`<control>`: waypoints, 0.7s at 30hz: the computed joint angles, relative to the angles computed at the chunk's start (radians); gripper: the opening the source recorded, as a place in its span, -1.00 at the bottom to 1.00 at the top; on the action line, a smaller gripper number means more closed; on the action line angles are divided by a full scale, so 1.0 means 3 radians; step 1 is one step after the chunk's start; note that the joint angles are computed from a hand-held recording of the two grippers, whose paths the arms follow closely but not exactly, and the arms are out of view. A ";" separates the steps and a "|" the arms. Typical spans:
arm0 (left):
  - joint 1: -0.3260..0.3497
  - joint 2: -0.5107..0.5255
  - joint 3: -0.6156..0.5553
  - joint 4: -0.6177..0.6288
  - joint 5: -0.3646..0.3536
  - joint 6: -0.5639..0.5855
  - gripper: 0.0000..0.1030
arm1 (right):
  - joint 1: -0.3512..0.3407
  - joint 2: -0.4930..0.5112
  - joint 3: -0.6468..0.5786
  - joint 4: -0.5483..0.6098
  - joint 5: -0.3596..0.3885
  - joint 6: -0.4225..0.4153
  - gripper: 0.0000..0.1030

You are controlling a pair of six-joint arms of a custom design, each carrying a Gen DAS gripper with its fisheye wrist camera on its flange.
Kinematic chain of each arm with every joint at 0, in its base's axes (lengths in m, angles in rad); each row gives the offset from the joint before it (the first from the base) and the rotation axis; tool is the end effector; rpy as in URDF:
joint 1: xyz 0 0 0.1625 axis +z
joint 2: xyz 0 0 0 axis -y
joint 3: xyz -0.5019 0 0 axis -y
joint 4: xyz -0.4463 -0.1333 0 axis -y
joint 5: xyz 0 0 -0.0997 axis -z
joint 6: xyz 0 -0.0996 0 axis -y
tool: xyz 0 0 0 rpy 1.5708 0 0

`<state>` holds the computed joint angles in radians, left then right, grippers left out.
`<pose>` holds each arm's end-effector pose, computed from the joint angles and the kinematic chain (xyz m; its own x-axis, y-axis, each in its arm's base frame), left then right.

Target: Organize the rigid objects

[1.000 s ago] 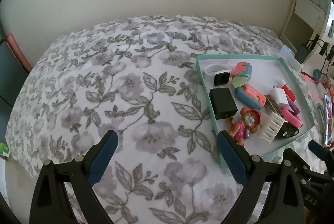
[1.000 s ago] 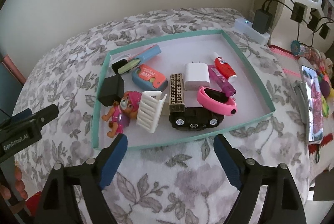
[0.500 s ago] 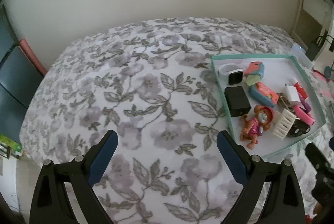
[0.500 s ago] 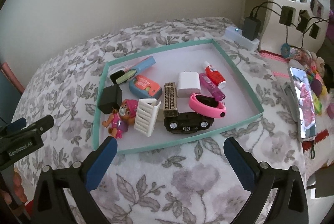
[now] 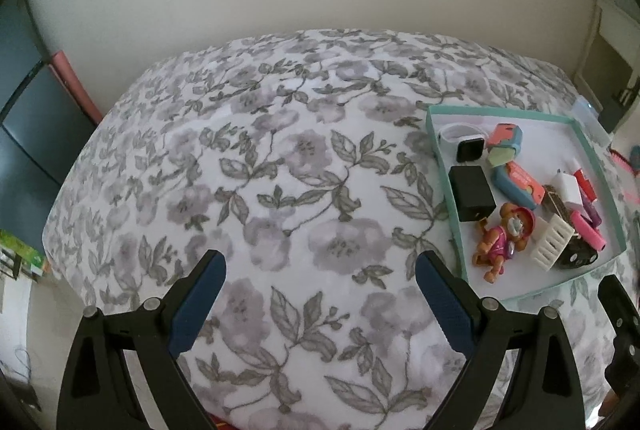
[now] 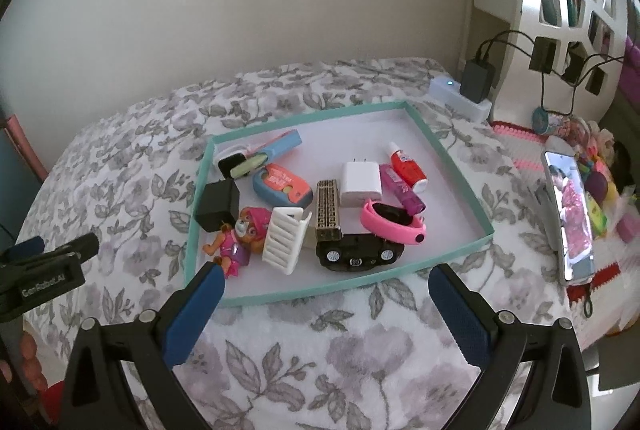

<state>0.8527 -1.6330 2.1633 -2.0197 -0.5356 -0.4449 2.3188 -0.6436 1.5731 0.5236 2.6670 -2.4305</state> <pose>-0.1306 -0.4822 0.3789 -0.5876 0.0276 -0.8087 0.4463 0.8447 -0.2955 0.4237 -0.3910 0.0491 -0.7485 0.2976 0.5926 -0.2468 0.7044 -0.6655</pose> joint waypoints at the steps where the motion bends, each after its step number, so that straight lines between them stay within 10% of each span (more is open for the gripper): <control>1: 0.0010 0.0003 -0.0006 0.0005 -0.0013 -0.0008 0.86 | 0.0002 0.0001 -0.0006 -0.0007 0.0004 -0.0017 1.00; 21: -0.0032 0.0003 0.0026 -0.0056 0.0015 0.0102 0.86 | -0.0012 0.0033 -0.0047 0.0033 -0.0049 -0.0064 1.00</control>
<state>0.8431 -1.6322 2.1711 -2.0366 -0.5310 -0.4144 2.3153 -0.6335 1.5591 0.5336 2.6522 -2.4498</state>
